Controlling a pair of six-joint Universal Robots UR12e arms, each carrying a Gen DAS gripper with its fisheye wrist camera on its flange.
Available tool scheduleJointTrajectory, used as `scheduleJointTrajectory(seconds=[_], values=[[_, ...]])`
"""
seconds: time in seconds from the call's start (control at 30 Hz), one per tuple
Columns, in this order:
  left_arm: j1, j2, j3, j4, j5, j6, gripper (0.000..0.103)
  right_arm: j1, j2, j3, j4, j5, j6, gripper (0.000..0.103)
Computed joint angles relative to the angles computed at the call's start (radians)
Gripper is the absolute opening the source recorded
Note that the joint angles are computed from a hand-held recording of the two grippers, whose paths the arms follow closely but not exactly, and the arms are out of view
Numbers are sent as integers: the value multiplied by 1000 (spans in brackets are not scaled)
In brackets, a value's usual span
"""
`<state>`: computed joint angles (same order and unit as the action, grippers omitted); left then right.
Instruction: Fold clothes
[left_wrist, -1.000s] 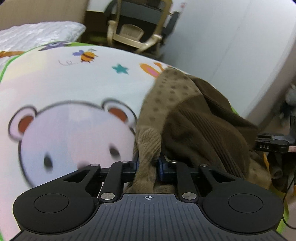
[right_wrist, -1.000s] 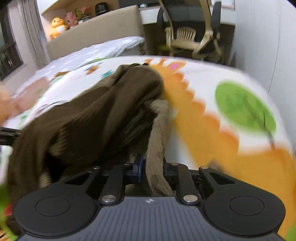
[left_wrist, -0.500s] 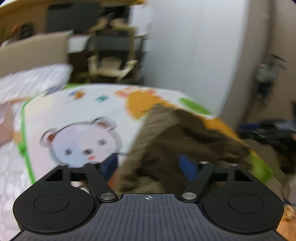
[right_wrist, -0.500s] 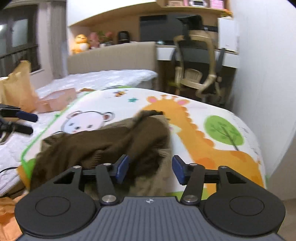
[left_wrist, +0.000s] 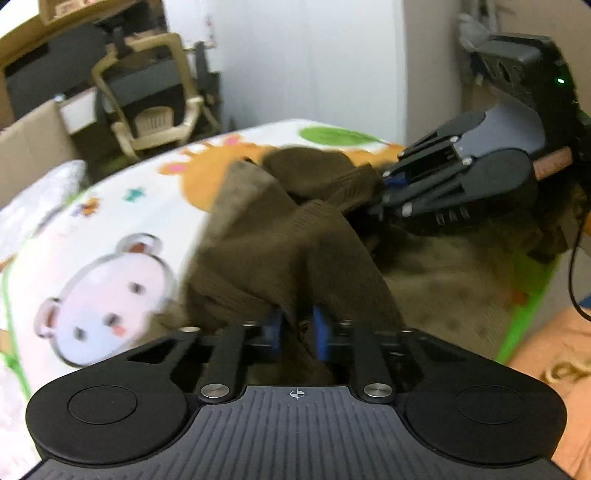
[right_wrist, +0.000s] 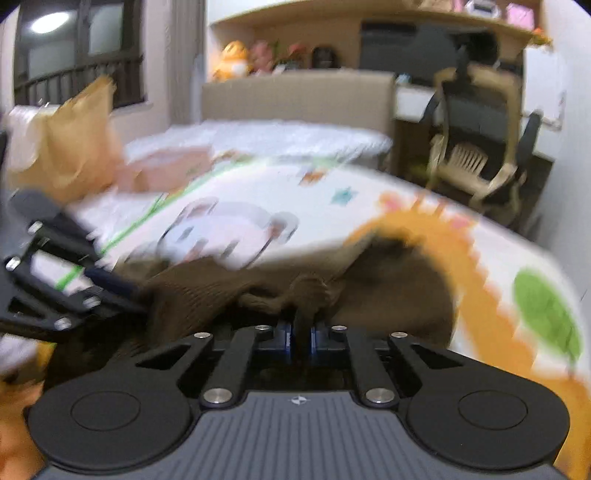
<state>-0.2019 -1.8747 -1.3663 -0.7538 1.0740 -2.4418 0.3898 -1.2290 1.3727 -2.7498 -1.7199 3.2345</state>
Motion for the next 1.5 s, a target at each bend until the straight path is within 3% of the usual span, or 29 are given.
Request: scheduleJointTrajectory(seconds=[0.1,0.17,0.3,0.33,0.4,0.5,0.57,0.63,0.67,0.7,0.77,0.83,0.9,0.93,0.97,1.0,1.07,1.17,1.3,1.37,1.4,1.5], values=[[7,-52,76,54,46,-78,14,-37,35,-65,-40,-102,31,5],[12,-98,139,101,93,-160,13,-55,48,-84,-41,-221,54,5],[25,-191,257,183,227,-310,13,-104,37,-61,69,-387,197,5],[28,-214,284,195,266,-345,6,-114,28,-42,111,-412,244,5],[31,-257,330,223,358,-394,4,-126,8,-5,192,-427,318,6],[47,-313,409,169,449,-495,4,-136,-18,39,259,-412,382,8],[64,-331,445,105,430,-560,4,-134,-32,62,246,-411,386,16],[84,-335,465,53,291,-572,10,-127,-38,67,206,-426,371,32],[92,-334,468,32,218,-563,22,-124,-39,67,174,-428,362,48],[94,-332,468,11,150,-539,30,-121,-35,62,144,-440,368,57],[92,-341,485,-34,50,-484,68,-117,-35,57,97,-417,366,60],[77,-367,519,-84,2,-409,77,-116,-38,54,74,-373,375,67],[56,-385,541,-115,23,-347,77,-112,-44,63,65,-323,377,72],[45,-392,550,-126,48,-322,76,-111,-47,68,61,-298,377,72],[33,-400,559,-137,73,-297,65,-109,-49,71,61,-274,374,76],[22,-408,569,-148,98,-272,48,-107,-52,74,61,-251,371,83],[0,-419,581,-155,153,-218,4,-102,-49,71,68,-215,354,90],[-16,-422,567,-74,254,-172,5,-92,-27,46,95,-186,306,103],[-10,-476,636,-37,372,-298,5,-87,4,2,220,-178,366,103],[-10,-489,647,-3,444,-323,4,-94,10,-13,304,-152,437,103],[-6,-494,655,-3,454,-340,4,-90,14,-18,318,-164,435,103],[21,-467,631,-28,366,-428,16,-74,25,-36,353,-205,407,103]])
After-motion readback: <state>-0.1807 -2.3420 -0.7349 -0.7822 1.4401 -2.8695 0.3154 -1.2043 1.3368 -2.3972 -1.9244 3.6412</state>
